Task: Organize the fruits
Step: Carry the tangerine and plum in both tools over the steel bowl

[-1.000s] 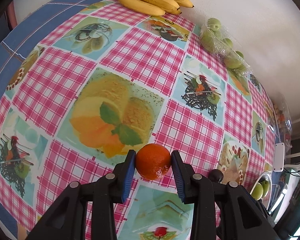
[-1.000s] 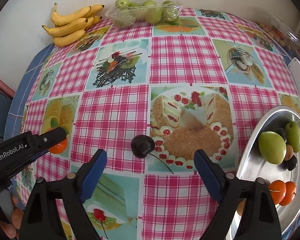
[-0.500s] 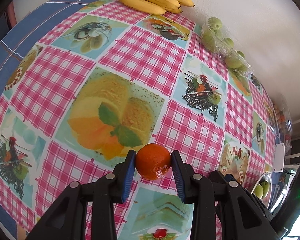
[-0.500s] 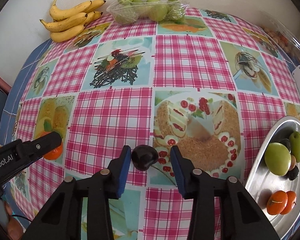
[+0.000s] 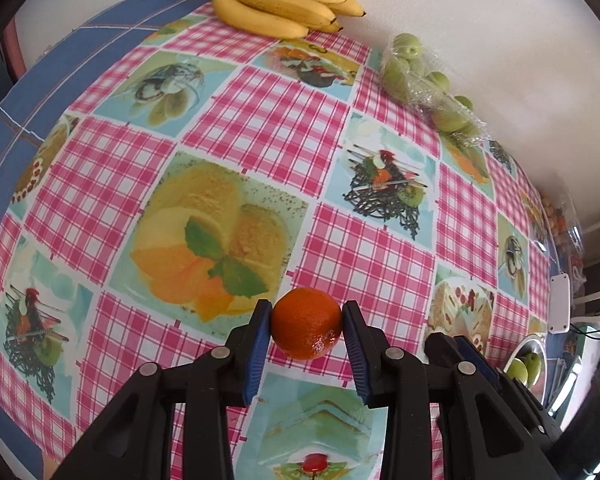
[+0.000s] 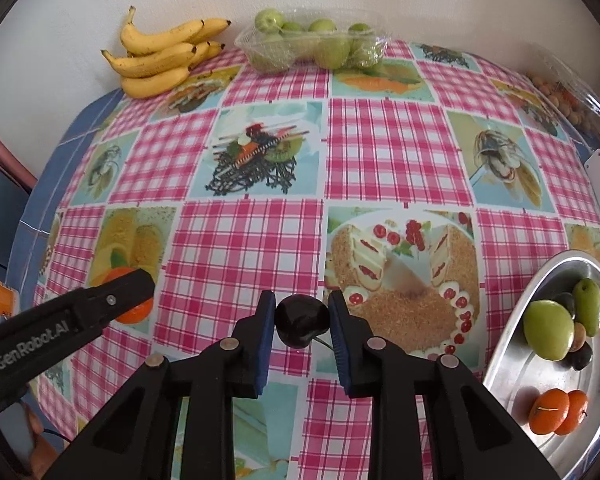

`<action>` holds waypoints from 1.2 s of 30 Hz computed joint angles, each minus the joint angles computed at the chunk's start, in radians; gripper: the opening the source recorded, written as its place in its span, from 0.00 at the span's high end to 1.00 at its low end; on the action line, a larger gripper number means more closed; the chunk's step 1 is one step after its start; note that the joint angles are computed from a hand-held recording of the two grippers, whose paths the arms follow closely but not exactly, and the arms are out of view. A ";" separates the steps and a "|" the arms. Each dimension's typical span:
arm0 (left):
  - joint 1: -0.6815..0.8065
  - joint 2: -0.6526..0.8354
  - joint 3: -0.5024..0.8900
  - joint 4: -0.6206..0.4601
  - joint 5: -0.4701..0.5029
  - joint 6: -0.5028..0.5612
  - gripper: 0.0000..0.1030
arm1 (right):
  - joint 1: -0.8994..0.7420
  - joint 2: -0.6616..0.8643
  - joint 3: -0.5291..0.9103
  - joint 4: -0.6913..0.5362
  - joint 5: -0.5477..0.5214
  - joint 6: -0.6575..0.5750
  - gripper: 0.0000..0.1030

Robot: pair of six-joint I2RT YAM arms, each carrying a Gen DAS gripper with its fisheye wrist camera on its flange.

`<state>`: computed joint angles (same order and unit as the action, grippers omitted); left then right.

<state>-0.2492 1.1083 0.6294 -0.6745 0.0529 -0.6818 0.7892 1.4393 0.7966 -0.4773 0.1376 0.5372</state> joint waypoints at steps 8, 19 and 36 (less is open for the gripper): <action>-0.018 -0.050 0.021 -0.049 -0.005 0.004 0.63 | 0.004 -0.123 -0.022 -0.070 0.009 0.036 0.73; -0.091 -0.097 0.037 -0.079 0.028 -0.040 0.63 | -0.004 -0.218 -0.073 -0.141 -0.026 0.066 0.73; -0.337 -0.068 0.130 -0.105 -0.091 -0.152 0.63 | -0.155 -0.414 -0.139 -0.278 -0.075 0.016 0.73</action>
<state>-0.5864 1.0405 0.7595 -0.7799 -0.0383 -0.8339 0.6340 1.0254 0.6576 -0.7550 0.0624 0.5532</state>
